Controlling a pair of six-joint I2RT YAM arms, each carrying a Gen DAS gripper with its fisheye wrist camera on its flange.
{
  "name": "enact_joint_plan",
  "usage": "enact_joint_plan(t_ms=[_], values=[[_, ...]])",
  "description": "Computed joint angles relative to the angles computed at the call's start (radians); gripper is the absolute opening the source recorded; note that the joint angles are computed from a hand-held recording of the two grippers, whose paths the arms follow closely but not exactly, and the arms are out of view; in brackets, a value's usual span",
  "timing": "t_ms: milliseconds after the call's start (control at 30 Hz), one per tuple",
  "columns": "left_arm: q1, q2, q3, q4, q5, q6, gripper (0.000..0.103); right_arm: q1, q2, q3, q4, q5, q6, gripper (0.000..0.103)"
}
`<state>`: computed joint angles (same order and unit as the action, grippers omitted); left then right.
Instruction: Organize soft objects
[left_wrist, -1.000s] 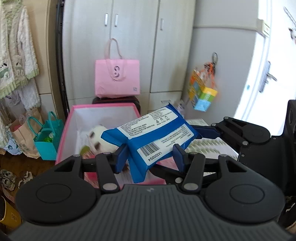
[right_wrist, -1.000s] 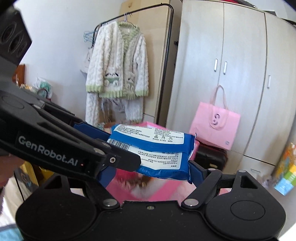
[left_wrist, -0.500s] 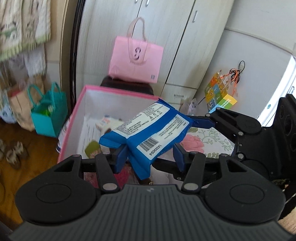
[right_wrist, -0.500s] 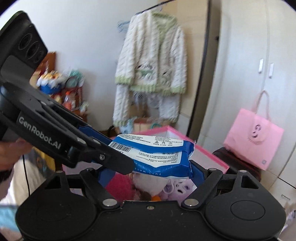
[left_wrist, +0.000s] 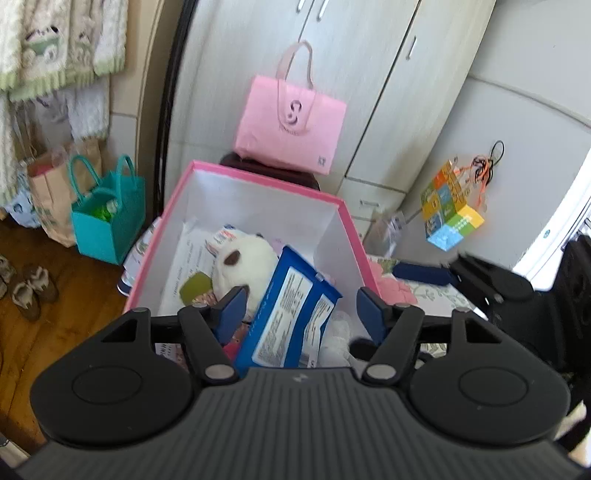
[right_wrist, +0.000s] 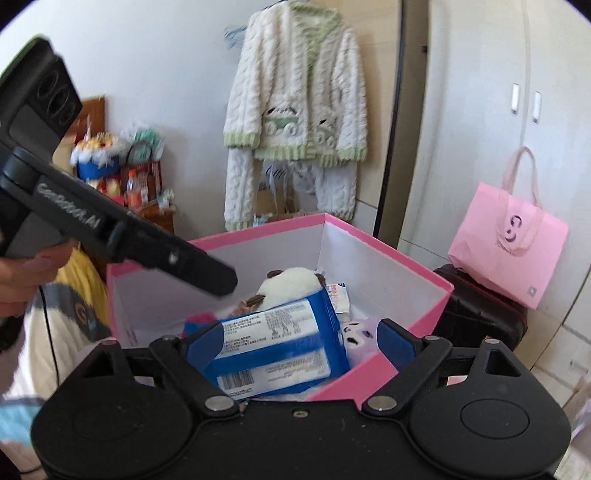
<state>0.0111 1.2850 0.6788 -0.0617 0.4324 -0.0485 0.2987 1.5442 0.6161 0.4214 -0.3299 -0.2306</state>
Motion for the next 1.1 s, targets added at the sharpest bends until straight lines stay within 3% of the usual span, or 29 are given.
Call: enact_joint_plan(t_ms=[133, 333, 433, 767, 900, 967, 1100], values=[[-0.005, -0.081, -0.055, 0.013, -0.038, 0.0, 0.068, 0.005, -0.092, -0.117, 0.079, -0.001, 0.119, 0.093], [-0.012, -0.208, -0.098, -0.048, -0.065, 0.005, 0.071, 0.012, -0.271, -0.214, 0.014, 0.017, 0.232, 0.093], [-0.03, -0.284, -0.109, -0.096, -0.091, 0.022, 0.072, 0.045, -0.383, -0.26, -0.034, 0.114, 0.238, 0.093], [-0.132, -0.546, -0.135, -0.236, -0.19, 0.042, 0.08, 0.058, -0.796, -0.335, -0.319, 0.238, 0.272, 0.094], [-0.237, -0.626, -0.168, -0.24, -0.3, 0.055, 0.092, 0.062, -0.914, -0.346, -0.435, 0.297, 0.309, 0.094], [-0.303, -0.65, -0.181, -0.244, -0.378, 0.056, 0.093, 0.066, -0.956, -0.355, -0.479, 0.336, 0.333, 0.094], [-0.351, -0.644, -0.166, -0.288, -0.409, 0.039, 0.099, 0.028, -1.029, -0.365, -0.562, 0.329, 0.362, 0.095]])
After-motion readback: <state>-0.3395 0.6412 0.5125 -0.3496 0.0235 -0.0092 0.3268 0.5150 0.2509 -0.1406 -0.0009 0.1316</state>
